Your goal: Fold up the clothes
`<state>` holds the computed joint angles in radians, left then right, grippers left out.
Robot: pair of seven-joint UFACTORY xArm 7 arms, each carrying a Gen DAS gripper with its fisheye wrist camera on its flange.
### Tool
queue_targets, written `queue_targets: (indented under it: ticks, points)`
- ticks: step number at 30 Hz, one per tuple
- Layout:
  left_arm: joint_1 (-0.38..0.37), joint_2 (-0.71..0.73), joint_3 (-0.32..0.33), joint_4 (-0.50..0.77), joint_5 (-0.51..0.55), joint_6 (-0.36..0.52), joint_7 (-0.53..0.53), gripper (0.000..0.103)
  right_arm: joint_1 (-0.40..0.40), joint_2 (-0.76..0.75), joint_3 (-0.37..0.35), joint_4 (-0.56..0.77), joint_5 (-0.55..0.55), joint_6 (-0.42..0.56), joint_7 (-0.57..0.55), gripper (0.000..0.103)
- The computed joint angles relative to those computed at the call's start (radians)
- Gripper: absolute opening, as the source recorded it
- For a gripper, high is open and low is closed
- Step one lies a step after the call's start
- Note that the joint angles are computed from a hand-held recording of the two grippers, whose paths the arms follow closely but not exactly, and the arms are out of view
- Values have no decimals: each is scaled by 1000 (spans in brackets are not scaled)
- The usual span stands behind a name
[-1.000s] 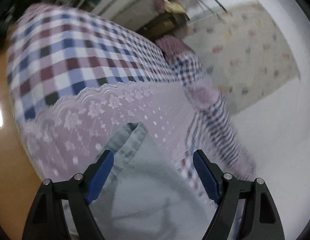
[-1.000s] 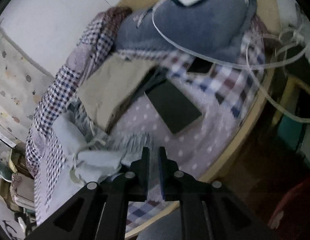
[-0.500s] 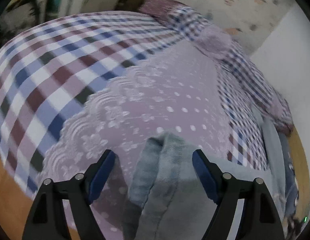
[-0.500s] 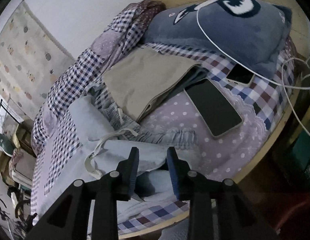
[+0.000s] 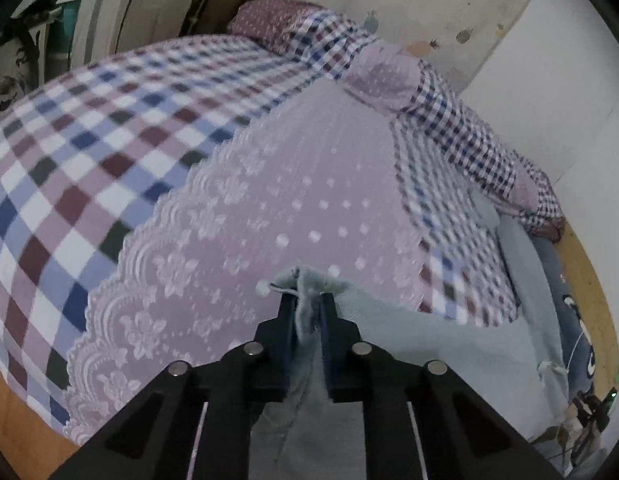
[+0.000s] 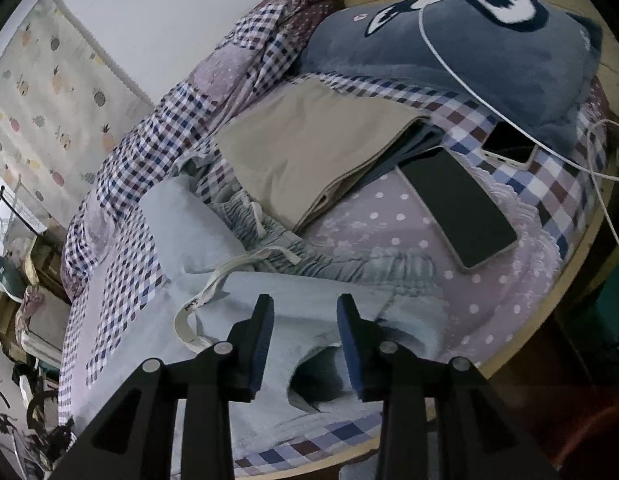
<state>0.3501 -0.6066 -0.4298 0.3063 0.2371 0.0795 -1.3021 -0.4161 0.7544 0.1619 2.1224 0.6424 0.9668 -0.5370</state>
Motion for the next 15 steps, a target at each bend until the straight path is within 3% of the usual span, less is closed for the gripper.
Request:
queue_targets:
  ticks: [6, 11, 15]
  points:
    - [82, -25, -23, 50, 7, -31, -18, 7, 21, 39, 3, 57, -23, 12, 17, 37]
    - [212, 1, -79, 128, 16, -58, -32, 6, 26, 82, 2, 129, -52, 29, 35, 37]
    - [279, 55, -65, 214, 31, -30, -10, 5, 21, 129, 6, 204, -75, 55, 62, 38]
